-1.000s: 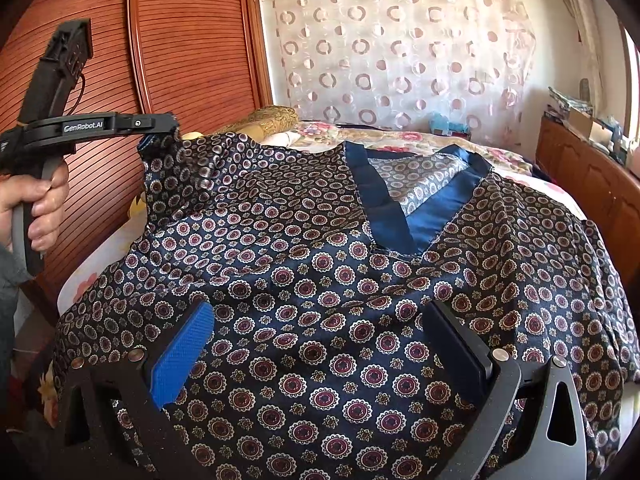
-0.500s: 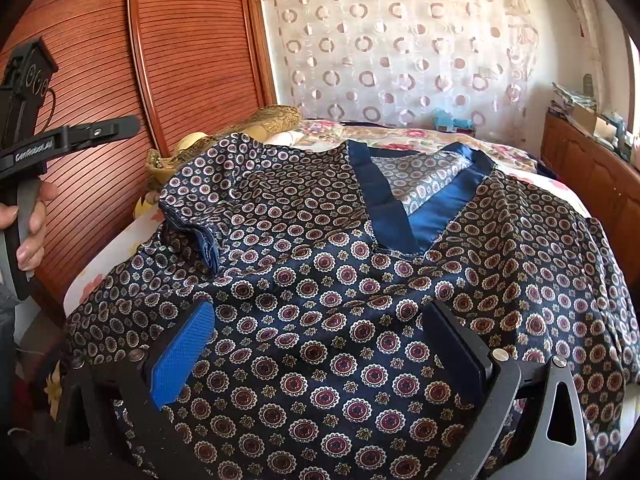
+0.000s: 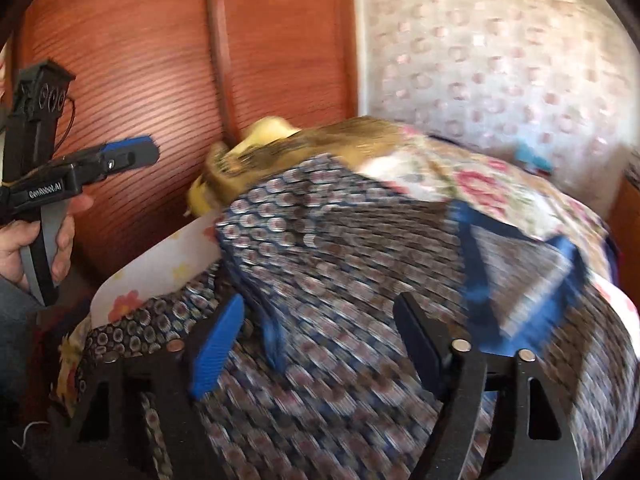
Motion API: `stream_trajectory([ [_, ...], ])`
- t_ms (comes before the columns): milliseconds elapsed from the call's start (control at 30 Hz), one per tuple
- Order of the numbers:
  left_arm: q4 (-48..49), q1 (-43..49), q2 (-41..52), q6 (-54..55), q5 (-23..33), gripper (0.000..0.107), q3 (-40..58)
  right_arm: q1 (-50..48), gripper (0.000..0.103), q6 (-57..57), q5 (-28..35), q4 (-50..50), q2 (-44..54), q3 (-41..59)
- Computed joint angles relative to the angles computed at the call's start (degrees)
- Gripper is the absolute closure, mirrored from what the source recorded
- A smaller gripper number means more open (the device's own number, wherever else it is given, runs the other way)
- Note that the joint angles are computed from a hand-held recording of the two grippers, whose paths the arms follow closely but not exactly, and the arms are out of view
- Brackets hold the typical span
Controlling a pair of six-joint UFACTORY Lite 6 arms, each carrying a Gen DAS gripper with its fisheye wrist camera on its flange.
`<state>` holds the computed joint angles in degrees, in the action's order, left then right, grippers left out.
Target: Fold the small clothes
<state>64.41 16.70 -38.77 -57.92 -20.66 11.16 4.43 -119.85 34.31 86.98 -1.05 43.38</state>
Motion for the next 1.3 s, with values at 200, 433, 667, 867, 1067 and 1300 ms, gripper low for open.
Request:
stream_trajectory([
  [200,-7.74,5.5,8.6,10.92,-3.83,0.027,1.39,14.43,0.038,8.6,-4.9,-5.37,18.65,17.68],
  [433,-11.9,5.79,13.62,15.56,-3.99,0.027,3.45,21.84,0.085,25.61,-8.08,-21.06,36.61,39.26],
  [667,-17.53,2.5,20.94,20.93,-4.04,0.027,8.16,15.18,0.097,25.93,2.1,-19.29,41.15,49.7],
  [867,-29.32,-6.09,33.67,29.37,-1.68,0.027,18.17,8.89,0.097,32.76,1.27,-21.23,47.08,61.2],
  [1067,-37.19,-13.08,47.4,34.81,3.59,0.027,31.39,6.14,0.068,37.33,-3.35,-25.16,50.87,65.65],
  [1300,-25.57,-15.71,58.22,23.3,6.68,0.04,43.6,2.04,0.058,29.07,-9.46,-20.64,47.58,56.96],
])
